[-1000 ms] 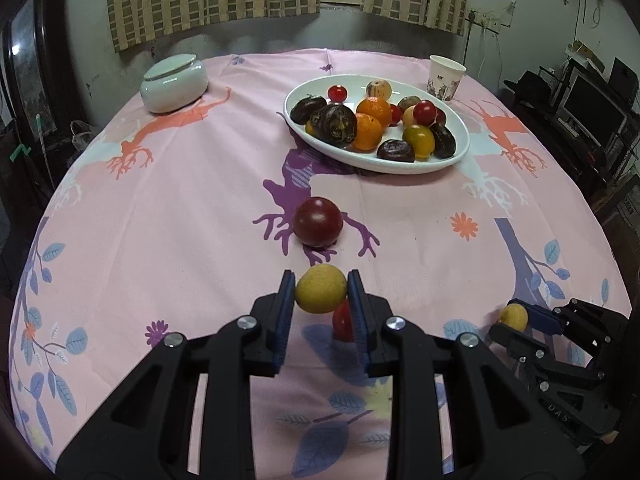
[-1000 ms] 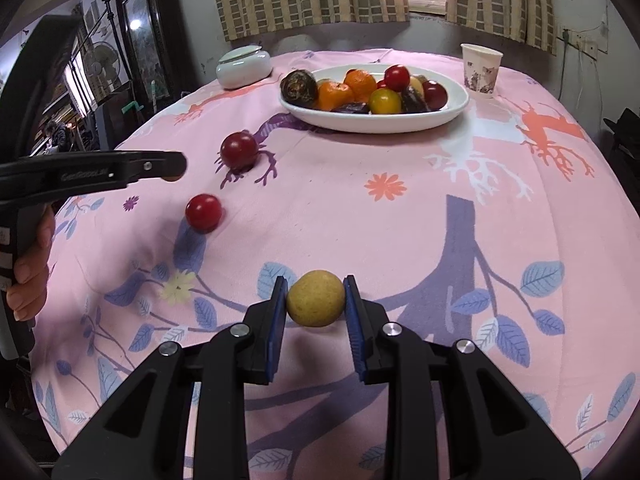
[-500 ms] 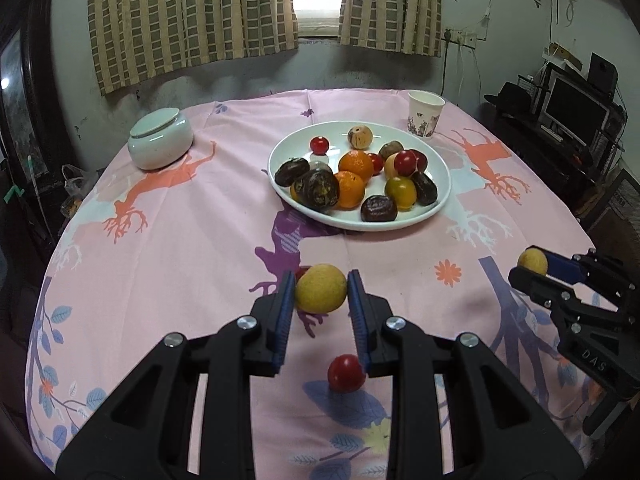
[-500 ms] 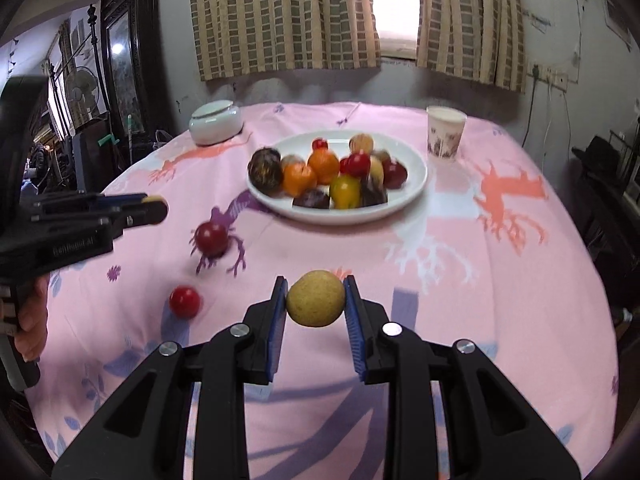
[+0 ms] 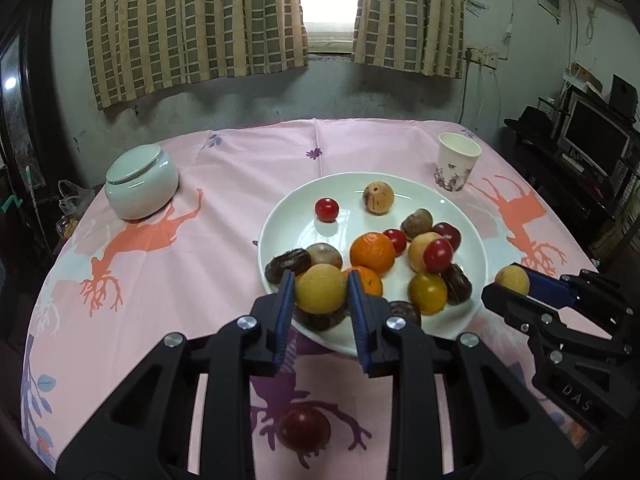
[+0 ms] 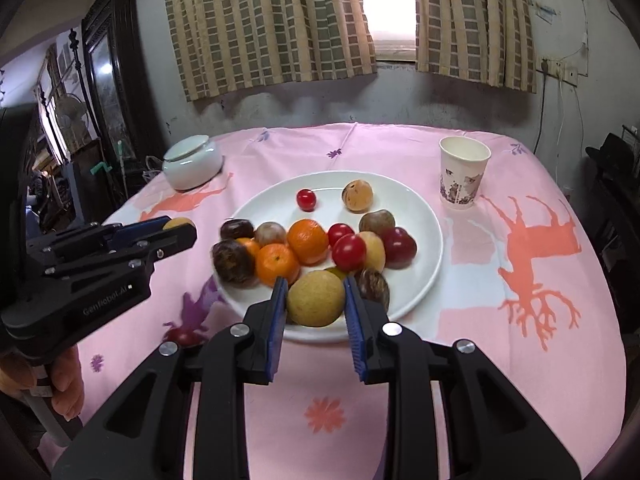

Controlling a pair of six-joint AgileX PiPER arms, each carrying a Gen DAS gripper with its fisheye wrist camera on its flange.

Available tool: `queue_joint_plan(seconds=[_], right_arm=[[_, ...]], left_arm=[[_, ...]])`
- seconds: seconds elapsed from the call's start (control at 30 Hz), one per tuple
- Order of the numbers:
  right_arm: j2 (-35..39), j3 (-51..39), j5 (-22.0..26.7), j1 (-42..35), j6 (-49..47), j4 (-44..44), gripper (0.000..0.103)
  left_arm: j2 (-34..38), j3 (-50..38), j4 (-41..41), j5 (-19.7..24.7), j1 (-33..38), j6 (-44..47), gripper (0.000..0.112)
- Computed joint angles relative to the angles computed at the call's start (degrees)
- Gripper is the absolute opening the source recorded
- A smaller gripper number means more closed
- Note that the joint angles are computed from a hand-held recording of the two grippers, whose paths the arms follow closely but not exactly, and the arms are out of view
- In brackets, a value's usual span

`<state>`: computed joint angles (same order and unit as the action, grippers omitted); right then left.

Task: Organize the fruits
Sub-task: 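Carry both yellow fruits onto the white plate and release both, then move both open tools back toward the last two tomatoes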

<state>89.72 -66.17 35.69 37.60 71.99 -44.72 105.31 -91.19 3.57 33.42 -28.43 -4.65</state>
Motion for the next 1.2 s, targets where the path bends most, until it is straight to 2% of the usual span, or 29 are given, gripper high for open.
queue_joint_plan(seconds=[0.2,0.4,0.43,0.47,0.5,0.57,0.63,0.73,0.87,1.07,1.2], right_arm=[[6.32,-5.03,-2.66,-2.8,-8.44,2.93,0.028],[13.16,-12.11,-1.88,-4.7,-14.03,4.52,0.028],[14.24,-13.3,-1.52,-5.01,-15.33,5.25,0.028],[15.33,-14.58,-0.76,-5.15,-16.44,5.6,0.029],[16.11,-15.27,0.05,-4.86,-15.28,3.84,0.031],[15.8,-14.24,-0.62,-4.45,-11.04,0.21,0.059],[14.27,-11.75,-1.27,-3.52,-5.26,-4.73,0.06],[12.49,-9.81,-0.94,-2.91,-4.96,-5.32,0.06],[8.45,-5.64,-0.52,-2.01,-1.11,-6.85,0.06],[2.85,0.16,2.16,1.02,4.11,-7.82,0.06],[-0.25,4.15,4.35,4.86,7.76,-7.33,0.06]], left_arm=[[6.25,-7.74,0.92,1.39,0.19,-0.49,0.027],[13.03,-16.75,0.56,5.42,0.44,-1.07,0.027],[13.95,-17.92,0.95,5.88,0.31,-1.61,0.036],[14.77,-19.05,2.97,6.53,-0.11,-3.81,0.065],[14.49,-18.23,6.02,5.25,-0.6,-7.19,0.074],[12.14,-13.62,10.34,0.08,-1.1,-12.23,0.077],[11.42,-13.19,8.49,0.24,-0.92,-9.56,0.078],[9.67,-11.45,10.68,0.08,-0.93,-10.82,0.081],[6.15,-7.78,7.48,0.02,0.57,-10.26,0.087],[-2.32,5.05,3.97,-4.17,3.29,-9.75,0.09],[-6.98,12.26,3.36,-4.63,5.0,-8.97,0.09]])
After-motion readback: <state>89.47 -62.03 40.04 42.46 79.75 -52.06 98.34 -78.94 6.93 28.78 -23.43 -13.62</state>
